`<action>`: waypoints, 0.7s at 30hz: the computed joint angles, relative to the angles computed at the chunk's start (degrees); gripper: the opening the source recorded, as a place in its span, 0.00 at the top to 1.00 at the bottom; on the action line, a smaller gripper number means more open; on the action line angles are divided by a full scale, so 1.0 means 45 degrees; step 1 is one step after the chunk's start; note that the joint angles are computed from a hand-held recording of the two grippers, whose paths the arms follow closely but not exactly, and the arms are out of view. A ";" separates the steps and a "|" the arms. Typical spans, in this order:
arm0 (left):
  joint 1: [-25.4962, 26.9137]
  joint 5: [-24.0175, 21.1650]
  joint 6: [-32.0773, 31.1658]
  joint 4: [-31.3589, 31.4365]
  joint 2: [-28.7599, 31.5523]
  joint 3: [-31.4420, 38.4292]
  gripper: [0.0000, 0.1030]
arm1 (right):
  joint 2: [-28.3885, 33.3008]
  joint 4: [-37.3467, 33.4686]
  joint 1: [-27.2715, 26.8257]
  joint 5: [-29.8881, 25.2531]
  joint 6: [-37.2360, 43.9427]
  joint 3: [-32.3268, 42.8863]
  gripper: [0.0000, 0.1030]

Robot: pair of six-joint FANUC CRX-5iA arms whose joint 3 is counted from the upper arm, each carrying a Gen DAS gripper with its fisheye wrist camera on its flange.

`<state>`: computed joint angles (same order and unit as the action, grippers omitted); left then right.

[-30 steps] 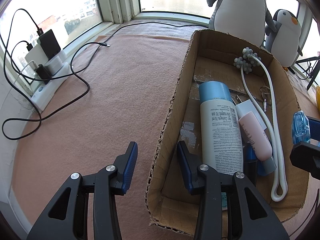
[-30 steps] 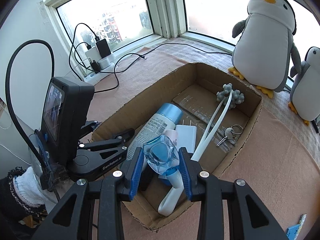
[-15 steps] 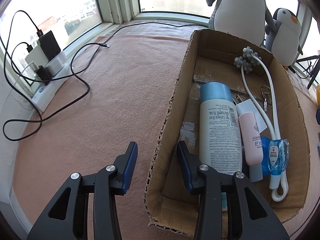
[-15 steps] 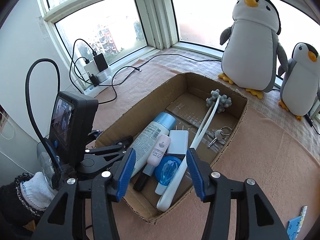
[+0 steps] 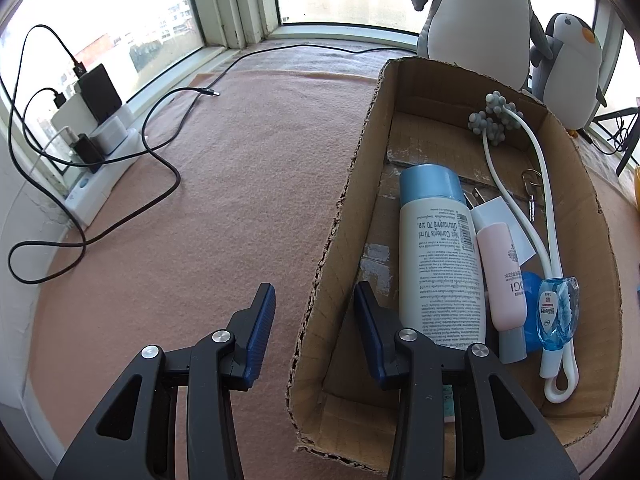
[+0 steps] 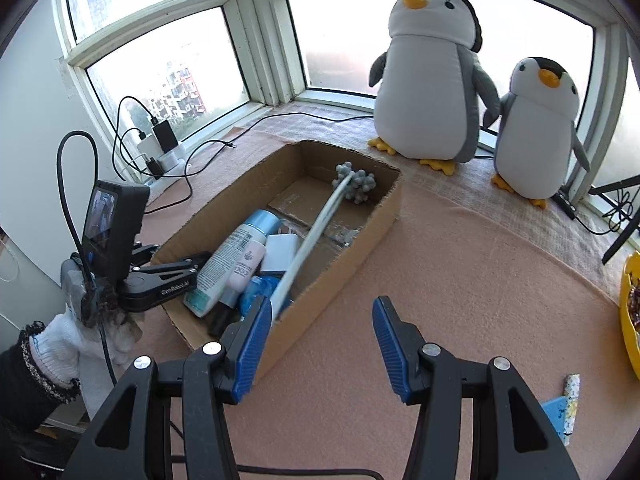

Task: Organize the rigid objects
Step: 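Move the right gripper to the blue phone stand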

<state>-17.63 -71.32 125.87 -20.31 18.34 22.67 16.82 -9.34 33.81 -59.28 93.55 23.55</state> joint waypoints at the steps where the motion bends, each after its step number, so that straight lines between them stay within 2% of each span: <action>1: -0.0003 -0.0024 -0.0011 -0.0011 0.0012 0.0026 0.62 | -0.0156 0.0115 -0.0137 0.0058 -0.0070 -0.0247 0.53; 13: -0.0009 -0.0139 -0.0013 -0.0084 0.0051 0.0101 0.62 | -0.1034 0.1795 -0.2149 0.0075 -0.1534 -0.2228 0.53; 21: -0.0047 -0.0311 -0.0080 -0.0141 0.0120 0.0237 0.62 | -0.0404 0.1838 -0.2990 -0.0706 -0.1324 -0.1963 0.53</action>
<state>-17.84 -72.72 125.51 -20.94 18.88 23.73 15.00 -1.07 20.36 -62.45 87.59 14.72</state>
